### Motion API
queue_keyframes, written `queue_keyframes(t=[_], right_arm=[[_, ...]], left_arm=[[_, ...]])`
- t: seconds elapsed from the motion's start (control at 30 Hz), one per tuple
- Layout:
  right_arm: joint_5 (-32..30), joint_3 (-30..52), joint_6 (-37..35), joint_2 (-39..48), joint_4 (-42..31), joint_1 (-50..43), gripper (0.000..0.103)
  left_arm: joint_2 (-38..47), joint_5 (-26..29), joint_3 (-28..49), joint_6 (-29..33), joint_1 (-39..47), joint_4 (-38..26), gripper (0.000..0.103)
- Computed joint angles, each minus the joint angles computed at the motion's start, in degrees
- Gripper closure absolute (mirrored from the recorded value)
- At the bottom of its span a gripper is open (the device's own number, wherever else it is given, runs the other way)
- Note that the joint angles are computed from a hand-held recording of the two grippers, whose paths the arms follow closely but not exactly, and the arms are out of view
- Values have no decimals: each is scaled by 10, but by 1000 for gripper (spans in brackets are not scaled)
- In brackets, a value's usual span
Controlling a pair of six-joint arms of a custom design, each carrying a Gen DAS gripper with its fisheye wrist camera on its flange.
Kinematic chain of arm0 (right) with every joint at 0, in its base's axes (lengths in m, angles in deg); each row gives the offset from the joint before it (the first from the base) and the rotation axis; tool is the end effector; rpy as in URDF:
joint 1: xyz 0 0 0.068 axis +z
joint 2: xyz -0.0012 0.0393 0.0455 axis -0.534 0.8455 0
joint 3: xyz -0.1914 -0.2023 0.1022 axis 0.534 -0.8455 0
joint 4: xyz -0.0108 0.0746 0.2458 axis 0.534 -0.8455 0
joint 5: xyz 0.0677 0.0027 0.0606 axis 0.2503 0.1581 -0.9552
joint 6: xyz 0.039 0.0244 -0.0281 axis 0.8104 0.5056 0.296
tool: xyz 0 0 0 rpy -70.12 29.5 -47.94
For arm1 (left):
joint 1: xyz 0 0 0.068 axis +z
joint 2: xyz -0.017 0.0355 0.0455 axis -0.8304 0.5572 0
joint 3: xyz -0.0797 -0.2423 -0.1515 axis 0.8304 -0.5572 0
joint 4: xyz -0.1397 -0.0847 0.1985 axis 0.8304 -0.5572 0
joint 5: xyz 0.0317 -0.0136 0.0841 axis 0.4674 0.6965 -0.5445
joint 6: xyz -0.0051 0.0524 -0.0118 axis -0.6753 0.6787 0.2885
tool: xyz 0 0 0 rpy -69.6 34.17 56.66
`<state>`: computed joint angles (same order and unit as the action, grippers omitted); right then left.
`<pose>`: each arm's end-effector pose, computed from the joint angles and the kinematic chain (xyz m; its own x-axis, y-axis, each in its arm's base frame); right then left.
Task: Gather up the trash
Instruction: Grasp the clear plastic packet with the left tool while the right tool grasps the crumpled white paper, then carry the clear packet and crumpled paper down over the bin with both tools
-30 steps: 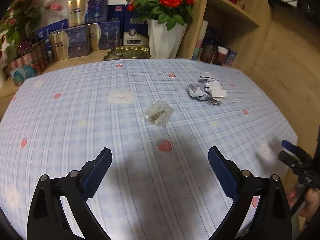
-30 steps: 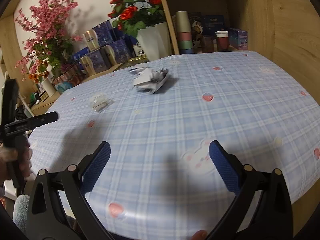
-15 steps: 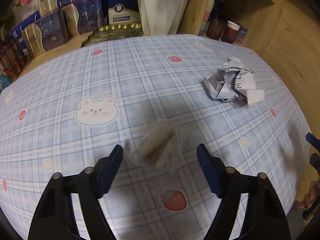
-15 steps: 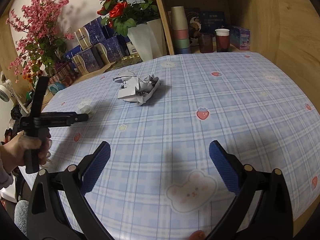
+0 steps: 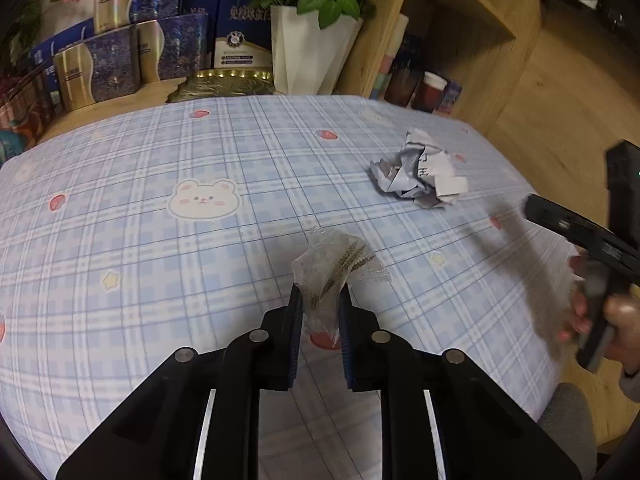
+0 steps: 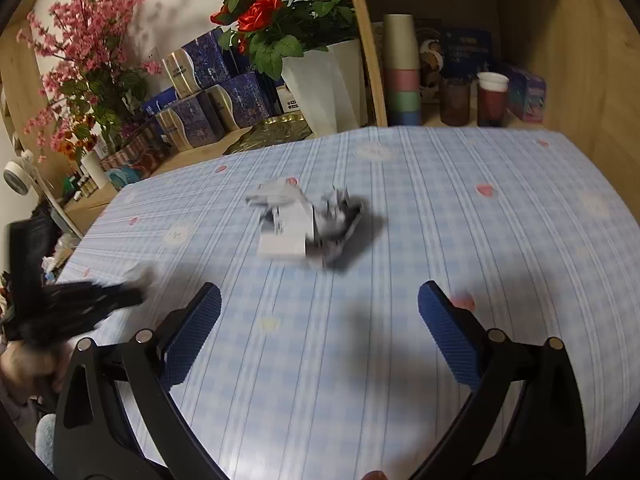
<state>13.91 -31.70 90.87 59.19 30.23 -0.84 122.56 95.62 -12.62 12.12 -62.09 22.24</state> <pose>0.2551 0.1457 0.2885 -0.6849 0.1802 -0.7060 0.0088 0.9709 0.2393 0.3255 -0.0495 0.2778 -0.7239 0.2850 -0.6283 0.5168 0.8273 -0.2203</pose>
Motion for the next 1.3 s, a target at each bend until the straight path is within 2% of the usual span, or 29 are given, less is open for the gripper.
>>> queue_keyframes(t=[0.23,0.47,0.53,0.57,0.6,0.63,0.73,1.1,1.3], right_arm=[[-50,96,6,130,21,-51,6],[-52,228,22,256,-44,-64,6],[-63,242,45,272,-56,-72,6],[-75,234,60,270,-48,-77,10],[-89,218,80,263,-32,-82,19],[-102,203,90,255,-18,-85,33],[-110,166,95,225,5,-80,38],[-87,68,112,82,15,-12,41],[-22,28,124,-7,-10,80,41]], left_arm=[[-65,32,-43,-11,55,3,87],[-126,75,-84,0,136,-23,87],[-139,90,-93,5,162,-35,87],[-144,97,-97,10,174,-42,87],[-151,104,-103,17,188,-49,87],[-157,110,-108,24,201,-56,87],[-165,129,-117,48,234,-84,87],[-242,174,-150,113,297,-173,87],[-290,202,-143,190,344,-269,87]])
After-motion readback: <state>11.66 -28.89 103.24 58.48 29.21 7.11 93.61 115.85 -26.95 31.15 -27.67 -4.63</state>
